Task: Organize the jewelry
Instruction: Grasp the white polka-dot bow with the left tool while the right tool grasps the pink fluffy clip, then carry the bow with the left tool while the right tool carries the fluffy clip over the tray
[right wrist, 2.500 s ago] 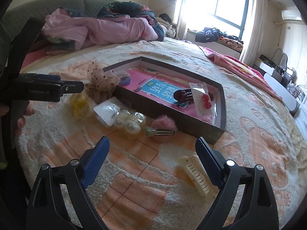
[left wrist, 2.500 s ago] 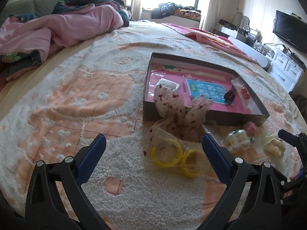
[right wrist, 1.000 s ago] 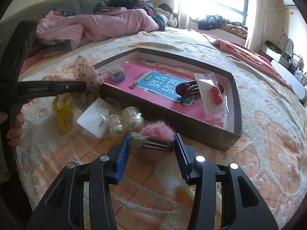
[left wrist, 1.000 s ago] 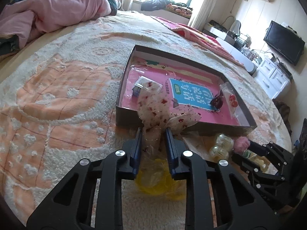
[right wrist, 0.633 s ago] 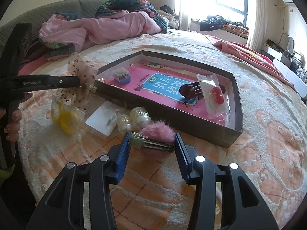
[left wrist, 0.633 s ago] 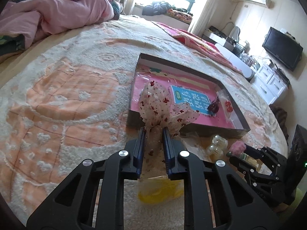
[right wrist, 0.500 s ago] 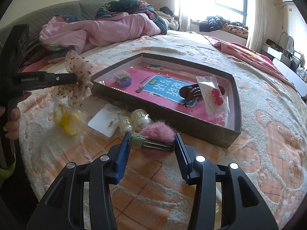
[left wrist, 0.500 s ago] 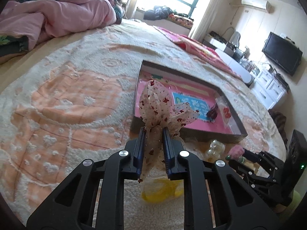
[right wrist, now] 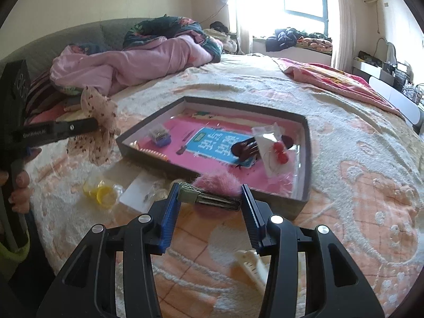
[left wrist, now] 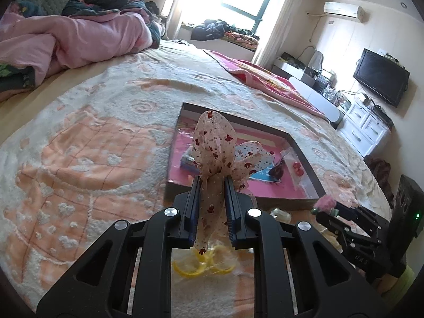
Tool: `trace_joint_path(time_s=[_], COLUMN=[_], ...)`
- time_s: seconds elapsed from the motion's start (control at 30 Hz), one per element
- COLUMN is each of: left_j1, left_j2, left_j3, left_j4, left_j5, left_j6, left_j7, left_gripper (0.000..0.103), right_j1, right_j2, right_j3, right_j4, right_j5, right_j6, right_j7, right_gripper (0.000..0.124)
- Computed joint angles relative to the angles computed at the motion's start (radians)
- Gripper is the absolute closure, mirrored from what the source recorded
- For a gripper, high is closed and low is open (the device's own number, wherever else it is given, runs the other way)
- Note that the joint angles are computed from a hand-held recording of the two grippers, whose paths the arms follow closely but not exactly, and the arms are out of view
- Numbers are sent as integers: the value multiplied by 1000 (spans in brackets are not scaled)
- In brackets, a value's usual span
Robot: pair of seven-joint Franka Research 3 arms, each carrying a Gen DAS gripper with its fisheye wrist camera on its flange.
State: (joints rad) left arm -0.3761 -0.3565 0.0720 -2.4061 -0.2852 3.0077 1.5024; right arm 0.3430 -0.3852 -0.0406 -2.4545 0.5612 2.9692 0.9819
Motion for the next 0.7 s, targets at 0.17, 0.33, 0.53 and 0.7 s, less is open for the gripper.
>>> trace_joint_path(time_s=[0.17,0.33,0.53,0.7], left_j1=[-5,6,29,80], left_j2=[39,80,151,222], left_j3=[-18,-49,-81,-136], left_j4=[48,91,167,246], left_j5=[4,10,7,29], left_j6=[-7,-5,-14,-28], left_j7=[17,32,53,64], left_gripper=[92,92,92,92], right_j1=[-9,-27,-44,-61], right_j2=[6,18,43,71], right_j3=[-13,-15,-19,-16], right_j4=[17,34,66,94], right_j5=[5,6,-2,-11], right_j6=[5,13,26,34], right_j7=[4,17,26,38], right_gripper=[81,81,81,81])
